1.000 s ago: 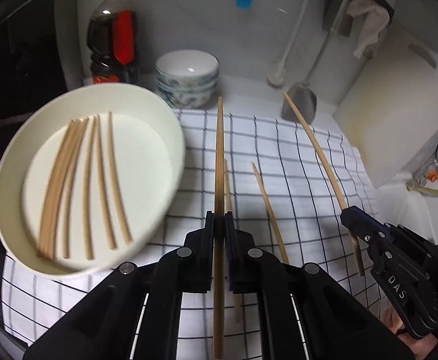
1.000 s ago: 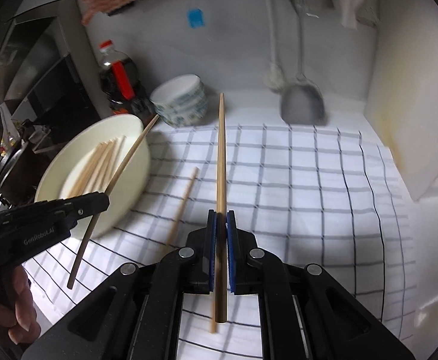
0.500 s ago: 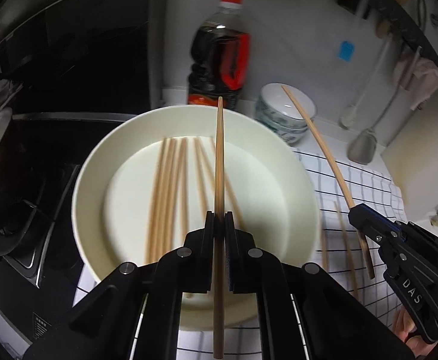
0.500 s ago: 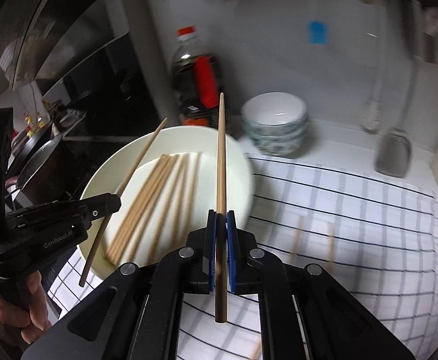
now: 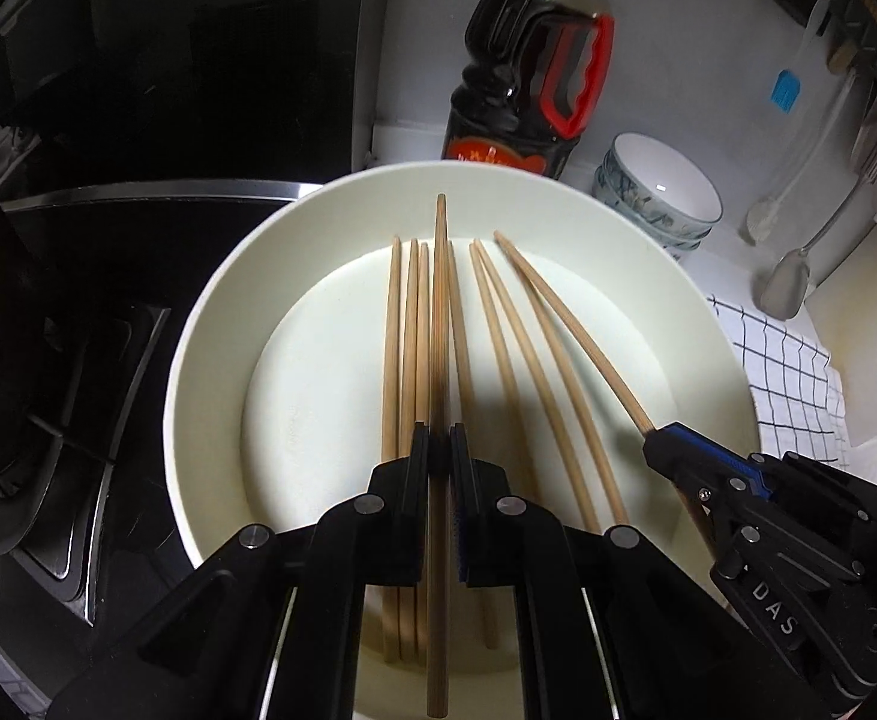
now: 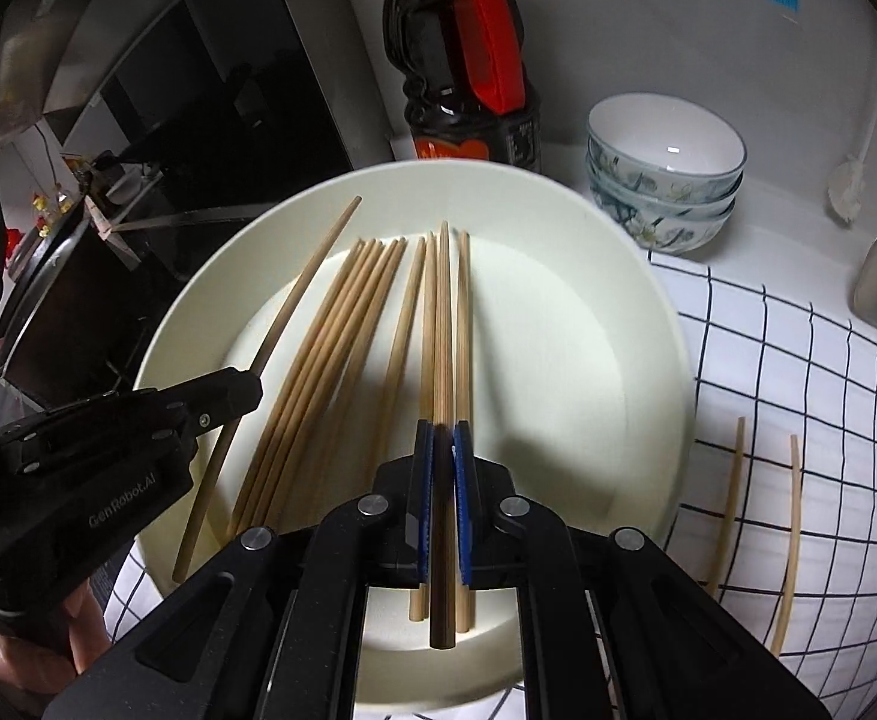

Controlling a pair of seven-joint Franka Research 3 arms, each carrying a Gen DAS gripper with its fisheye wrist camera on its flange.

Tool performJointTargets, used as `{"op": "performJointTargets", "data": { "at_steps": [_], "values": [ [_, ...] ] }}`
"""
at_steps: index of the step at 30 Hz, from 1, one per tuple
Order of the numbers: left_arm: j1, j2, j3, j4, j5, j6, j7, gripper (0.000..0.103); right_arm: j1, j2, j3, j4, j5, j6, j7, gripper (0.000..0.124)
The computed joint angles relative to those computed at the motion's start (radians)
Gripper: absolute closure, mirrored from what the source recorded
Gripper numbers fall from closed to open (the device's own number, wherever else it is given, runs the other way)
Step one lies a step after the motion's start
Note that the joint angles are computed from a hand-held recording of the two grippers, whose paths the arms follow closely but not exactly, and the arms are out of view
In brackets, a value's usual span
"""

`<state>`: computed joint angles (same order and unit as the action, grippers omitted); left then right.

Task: Organize utensils
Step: 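Open the left tool while the right tool opens, dropping chopsticks into basin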

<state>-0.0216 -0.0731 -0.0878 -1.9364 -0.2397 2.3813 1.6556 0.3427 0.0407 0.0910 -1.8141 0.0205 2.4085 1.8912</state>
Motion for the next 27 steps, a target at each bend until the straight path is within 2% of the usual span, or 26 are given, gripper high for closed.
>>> {"op": "performJointTargets", "data": {
  "at_steps": [11, 13, 14, 15, 17, 20, 24, 27],
  "values": [
    [0.014, 0.039, -0.007, 0.030, 0.034, -0.058, -0.007, 0.095, 0.005, 0.019, -0.004, 0.022, -0.019, -0.049, 0.033, 0.117],
    [0.017, 0.033, -0.007, 0.025, 0.041, -0.056, -0.013, 0.088, 0.006, 0.014, -0.004, 0.021, -0.027, -0.055, 0.041, 0.117],
    [0.018, 0.026, -0.006, 0.019, 0.051, -0.052, -0.022, 0.076, 0.007, 0.008, -0.004, 0.016, -0.041, -0.050, 0.052, 0.117],
    [0.019, 0.020, -0.006, 0.014, 0.063, -0.045, -0.033, 0.061, 0.007, 0.001, -0.004, 0.011, -0.052, -0.044, 0.059, 0.117],
    [0.021, -0.001, -0.003, -0.006, 0.082, -0.017, -0.051, 0.046, 0.006, -0.010, -0.003, 0.006, -0.064, -0.033, 0.065, 0.116],
    [0.022, -0.022, 0.003, -0.018, 0.107, -0.006, -0.060, 0.045, 0.004, -0.026, 0.000, -0.002, -0.090, -0.031, 0.073, 0.113],
    [0.024, -0.044, 0.013, -0.026, 0.116, -0.012, -0.077, 0.039, -0.001, -0.049, 0.005, -0.016, -0.095, -0.023, 0.077, 0.105],
    [0.024, -0.060, 0.017, -0.035, 0.124, -0.012, -0.092, 0.034, -0.004, -0.069, 0.010, -0.030, -0.099, -0.019, 0.075, 0.104]
  ]
}}
